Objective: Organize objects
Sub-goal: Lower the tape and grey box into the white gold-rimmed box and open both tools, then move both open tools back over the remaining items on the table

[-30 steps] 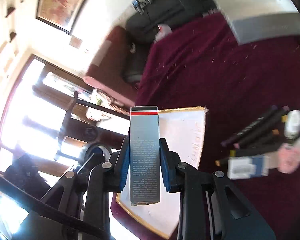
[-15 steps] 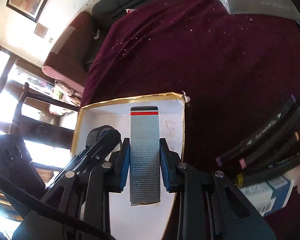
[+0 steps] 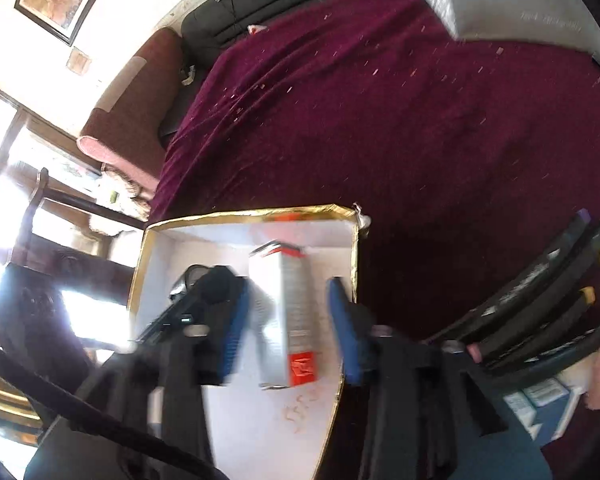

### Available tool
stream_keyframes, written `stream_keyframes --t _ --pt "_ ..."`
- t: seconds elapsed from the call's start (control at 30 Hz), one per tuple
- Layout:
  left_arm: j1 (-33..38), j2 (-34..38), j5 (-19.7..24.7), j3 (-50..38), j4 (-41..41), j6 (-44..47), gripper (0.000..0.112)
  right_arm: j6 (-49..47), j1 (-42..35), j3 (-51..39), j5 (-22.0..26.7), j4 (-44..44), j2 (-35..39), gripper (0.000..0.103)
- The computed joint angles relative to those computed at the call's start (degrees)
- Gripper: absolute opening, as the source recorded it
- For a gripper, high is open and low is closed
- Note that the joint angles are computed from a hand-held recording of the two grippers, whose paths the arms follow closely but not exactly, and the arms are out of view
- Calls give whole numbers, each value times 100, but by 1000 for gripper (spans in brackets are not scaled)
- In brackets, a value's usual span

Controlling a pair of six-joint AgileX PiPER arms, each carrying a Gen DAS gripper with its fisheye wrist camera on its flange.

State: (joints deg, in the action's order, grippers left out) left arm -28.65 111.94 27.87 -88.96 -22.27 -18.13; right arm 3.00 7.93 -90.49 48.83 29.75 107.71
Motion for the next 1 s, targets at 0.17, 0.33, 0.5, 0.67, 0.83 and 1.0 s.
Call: stream_keyframes --t 0.17,0.33,0.5,0.67,0.83,1.0 --pt "-159 -137 87 -151 553 -355 51 62 -39 220 -129 -257 -336 46" --pt "-320 -122 459 -515 1199 -828 52 -440 -419 954 -170 -145 -1127 46" --pt "-577 411 1801 -1600 2571 -1895 52 -789 -963 1464 -34 74 -1630 47" --pt "-358 996 2738 -2441 1989 -1626 52 -1317 -1552 1947 151 460 -2021 47" --pt "-222 224 1882 -1315 1733 -1774 52 -1975 -2438 2358 389 938 -2395 47" --pt "-496 -886 814 283 2624 -2699 54 -2726 -3460 2724 709 1277 -2701 47"
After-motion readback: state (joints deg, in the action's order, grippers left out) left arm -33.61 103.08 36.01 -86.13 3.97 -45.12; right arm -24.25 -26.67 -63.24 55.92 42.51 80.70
